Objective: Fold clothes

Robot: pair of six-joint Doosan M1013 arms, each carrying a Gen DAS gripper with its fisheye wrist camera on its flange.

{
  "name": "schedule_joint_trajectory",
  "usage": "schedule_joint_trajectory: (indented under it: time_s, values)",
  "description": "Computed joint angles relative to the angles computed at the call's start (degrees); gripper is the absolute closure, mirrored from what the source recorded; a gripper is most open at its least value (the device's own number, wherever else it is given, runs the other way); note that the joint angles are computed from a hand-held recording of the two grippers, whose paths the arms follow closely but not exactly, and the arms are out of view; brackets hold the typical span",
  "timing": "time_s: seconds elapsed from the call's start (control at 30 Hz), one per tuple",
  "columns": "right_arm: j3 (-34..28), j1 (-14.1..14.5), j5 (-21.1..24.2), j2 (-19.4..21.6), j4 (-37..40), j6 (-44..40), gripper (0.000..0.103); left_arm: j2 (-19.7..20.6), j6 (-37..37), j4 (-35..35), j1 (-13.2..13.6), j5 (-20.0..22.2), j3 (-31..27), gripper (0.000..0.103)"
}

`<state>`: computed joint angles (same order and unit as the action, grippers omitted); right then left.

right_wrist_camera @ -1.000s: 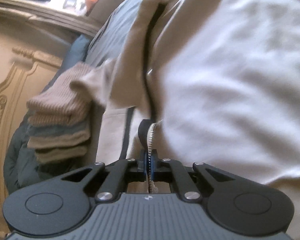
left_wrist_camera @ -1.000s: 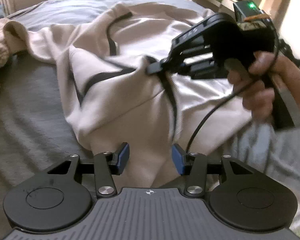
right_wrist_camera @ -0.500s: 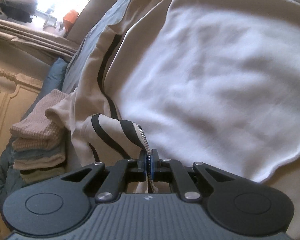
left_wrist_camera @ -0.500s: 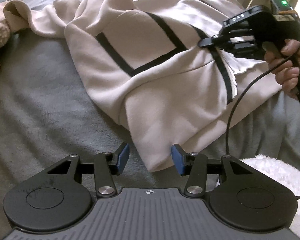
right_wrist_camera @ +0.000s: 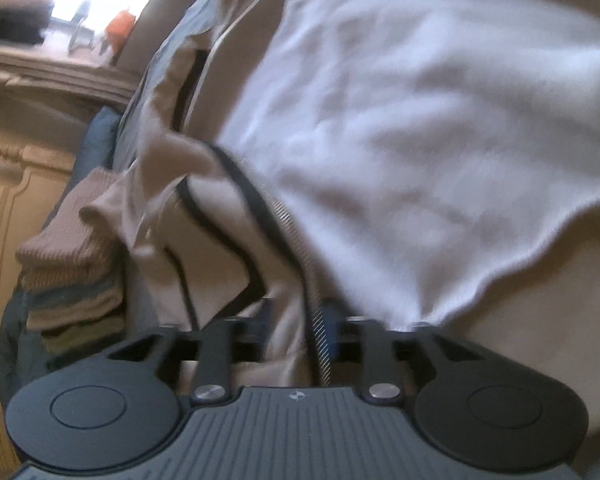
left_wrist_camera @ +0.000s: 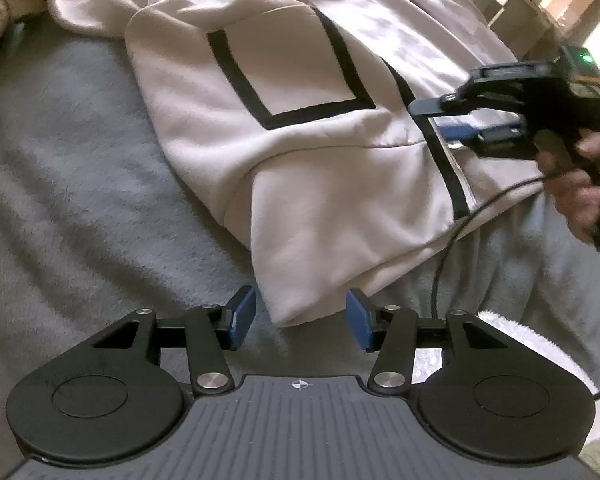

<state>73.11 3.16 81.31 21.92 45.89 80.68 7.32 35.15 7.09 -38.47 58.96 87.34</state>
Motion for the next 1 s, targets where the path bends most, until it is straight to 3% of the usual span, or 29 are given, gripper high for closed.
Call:
schedule_joint_trajectory:
  time_s: [0.13,0.23,0.3,0.33,0.6,0.87,0.93,1.0]
  values:
    - [-0.4,0.4,5.2,-0.6,-2.0,-3.0,0.053,-0.5,-1.9,-0.8,0.2,-1.2,0.6,0.053]
    - [0.1,1.0,6.4,-1.4,-5.4,-5.2,0.056,-1.0,-4.0,-1.1,0.3,-2.6,1.1,0.053]
    - [0.8,1.3,6.1,-2.1,-7.6,-6.5,0.074,-1.4,-5.5,-1.5,0.5,-3.9,1.6,0.053]
    - [1.1,1.5,5.9,-2.4,-8.7,-7.2,0.097,-1.7,-6.3,-1.8,0.7,-4.6,2.0,0.053]
    - [2.2,0.1,3.9,-3.7,-9.3,-6.9,0.097,-1.9,-9.7,-2.3,1.6,-6.2,3.4,0.053]
    - [2.6,0.6,3.3,-3.5,-10.7,-7.6,0.096,0.7,-7.5,-3.5,2.0,-0.8,1.0,0.054]
    - [1.2,1.0,4.1,-3.3,-12.2,-8.0,0.090,1.6,-6.7,-3.3,1.9,1.2,-0.1,0.054]
    - [-0.2,1.2,3.0,-3.6,-13.3,-8.8,0.077,2.4,-5.5,-3.0,1.7,3.1,-1.1,0.054]
